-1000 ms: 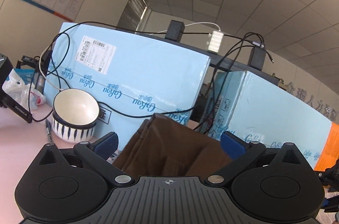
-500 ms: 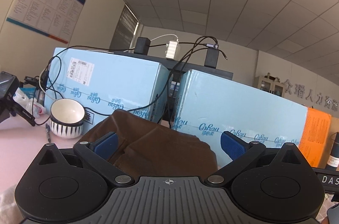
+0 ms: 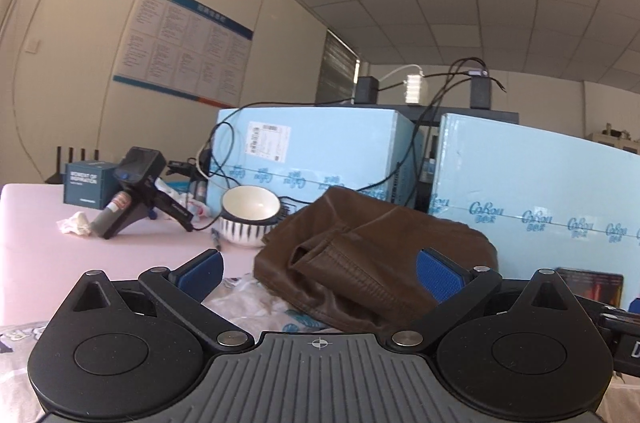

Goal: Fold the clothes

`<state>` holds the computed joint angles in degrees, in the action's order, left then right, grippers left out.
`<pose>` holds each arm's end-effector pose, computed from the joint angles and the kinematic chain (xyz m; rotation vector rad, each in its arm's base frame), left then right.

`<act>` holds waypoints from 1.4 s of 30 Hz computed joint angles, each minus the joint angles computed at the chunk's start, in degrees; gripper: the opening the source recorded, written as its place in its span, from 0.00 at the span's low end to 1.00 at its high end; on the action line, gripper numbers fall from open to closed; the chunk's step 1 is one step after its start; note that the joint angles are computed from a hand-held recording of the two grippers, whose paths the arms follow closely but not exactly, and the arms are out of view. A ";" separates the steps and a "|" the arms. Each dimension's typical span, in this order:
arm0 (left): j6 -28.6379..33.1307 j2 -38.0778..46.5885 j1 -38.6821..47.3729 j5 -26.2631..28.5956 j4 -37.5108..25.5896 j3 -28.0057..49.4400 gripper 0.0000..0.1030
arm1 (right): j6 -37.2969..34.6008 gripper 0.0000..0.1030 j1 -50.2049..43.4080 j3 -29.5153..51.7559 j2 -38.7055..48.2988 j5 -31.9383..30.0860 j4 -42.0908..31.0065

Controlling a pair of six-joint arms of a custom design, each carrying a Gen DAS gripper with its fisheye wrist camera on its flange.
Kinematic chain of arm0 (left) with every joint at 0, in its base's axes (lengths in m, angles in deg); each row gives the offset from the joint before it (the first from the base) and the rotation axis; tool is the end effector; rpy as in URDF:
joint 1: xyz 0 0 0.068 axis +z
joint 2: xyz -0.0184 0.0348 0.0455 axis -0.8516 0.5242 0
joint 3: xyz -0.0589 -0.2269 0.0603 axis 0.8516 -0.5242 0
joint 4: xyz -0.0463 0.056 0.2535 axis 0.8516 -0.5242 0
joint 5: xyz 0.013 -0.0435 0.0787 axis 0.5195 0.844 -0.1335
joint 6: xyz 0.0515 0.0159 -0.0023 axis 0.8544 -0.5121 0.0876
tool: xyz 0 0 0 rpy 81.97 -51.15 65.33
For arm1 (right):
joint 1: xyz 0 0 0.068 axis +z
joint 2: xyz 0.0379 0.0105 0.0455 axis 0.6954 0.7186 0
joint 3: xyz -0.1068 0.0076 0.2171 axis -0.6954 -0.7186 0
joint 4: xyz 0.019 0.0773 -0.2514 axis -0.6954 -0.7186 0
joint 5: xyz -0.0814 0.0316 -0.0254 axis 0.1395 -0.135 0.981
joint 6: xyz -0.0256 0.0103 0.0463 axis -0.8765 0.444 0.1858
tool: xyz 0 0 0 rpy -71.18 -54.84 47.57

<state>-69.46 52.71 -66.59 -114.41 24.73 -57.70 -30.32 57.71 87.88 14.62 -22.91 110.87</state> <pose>0.2662 -0.0206 0.2118 -0.4204 1.5690 0.1699 0.3229 0.0822 0.2201 -0.1829 1.6961 0.3538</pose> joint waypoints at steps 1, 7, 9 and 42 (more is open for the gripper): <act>-0.11 -0.09 0.04 -0.41 0.20 -0.14 1.00 | -0.57 1.00 0.17 -0.38 -0.21 -0.28 0.51; 4.34 0.89 -2.22 -3.42 3.67 -0.59 1.00 | -1.10 1.00 1.13 -1.69 -0.86 2.50 2.78; 4.88 0.77 -2.46 -3.26 5.23 -1.28 1.00 | -1.40 1.00 1.44 -1.85 -0.90 3.37 3.14; 7.36 0.06 -3.98 -3.33 11.38 -4.12 1.00 | -4.01 1.00 2.97 -4.35 -1.70 5.27 7.25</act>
<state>-62.10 52.77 -70.58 -117.73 36.11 -61.82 -34.33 60.68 83.53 12.93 -17.64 118.12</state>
